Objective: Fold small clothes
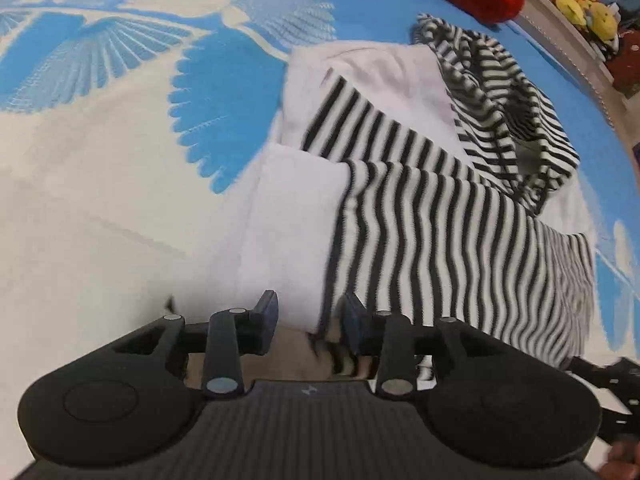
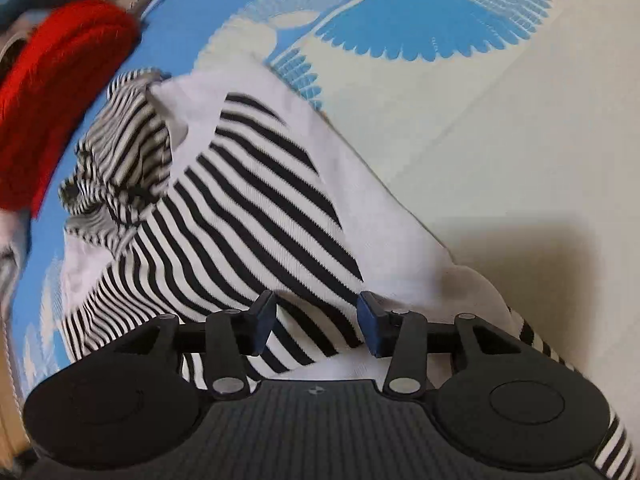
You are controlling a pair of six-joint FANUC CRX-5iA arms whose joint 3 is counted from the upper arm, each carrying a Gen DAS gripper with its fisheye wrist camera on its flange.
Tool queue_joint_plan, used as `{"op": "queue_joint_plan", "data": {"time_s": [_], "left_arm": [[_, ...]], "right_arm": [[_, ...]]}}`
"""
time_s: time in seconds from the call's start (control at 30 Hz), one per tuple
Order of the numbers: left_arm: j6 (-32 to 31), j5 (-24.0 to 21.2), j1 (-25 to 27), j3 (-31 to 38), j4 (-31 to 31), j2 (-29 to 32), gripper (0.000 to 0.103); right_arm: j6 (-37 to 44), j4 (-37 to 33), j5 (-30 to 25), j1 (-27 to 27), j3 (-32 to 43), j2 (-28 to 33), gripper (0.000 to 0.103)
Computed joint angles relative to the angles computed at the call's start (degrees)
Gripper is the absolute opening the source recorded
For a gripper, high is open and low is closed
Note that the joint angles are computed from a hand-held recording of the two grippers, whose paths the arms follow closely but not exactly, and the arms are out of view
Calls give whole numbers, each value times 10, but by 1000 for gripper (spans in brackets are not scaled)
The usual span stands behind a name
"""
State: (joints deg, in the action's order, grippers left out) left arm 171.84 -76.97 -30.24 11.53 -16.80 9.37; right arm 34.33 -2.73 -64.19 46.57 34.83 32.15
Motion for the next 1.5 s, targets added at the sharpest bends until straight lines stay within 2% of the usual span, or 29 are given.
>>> {"op": "queue_joint_plan", "data": {"time_s": [0.07,0.27,0.43,0.5,0.57,0.63,0.73,1.1,1.23,1.37,1.5], "left_arm": [[-16,-35,-17,34,-29,11,40],[6,-68,-72,85,-132,10,44],[-23,-137,-121,151,-216,47,65],[-33,-157,-129,166,-225,57,65],[-37,-160,-133,169,-222,58,65],[-31,-159,-139,167,-223,55,66],[-27,-171,-154,173,-234,58,71],[-11,-202,-192,199,-257,67,75],[-9,-207,-204,210,-269,70,75],[-12,-210,-212,217,-283,75,78],[-27,-220,-221,226,-307,87,78]], "right_arm": [[8,18,-7,8,8,-1,48],[33,101,61,31,-49,-43,48],[61,187,118,49,-104,-76,49],[64,215,137,53,-126,-90,50],[53,246,158,58,-154,-106,55],[41,270,178,63,-177,-119,56],[35,276,189,69,-194,-133,56],[26,323,244,94,-272,-186,56],[36,338,247,101,-291,-198,61],[39,340,246,101,-295,-201,61],[17,374,254,98,-311,-200,61]]}}
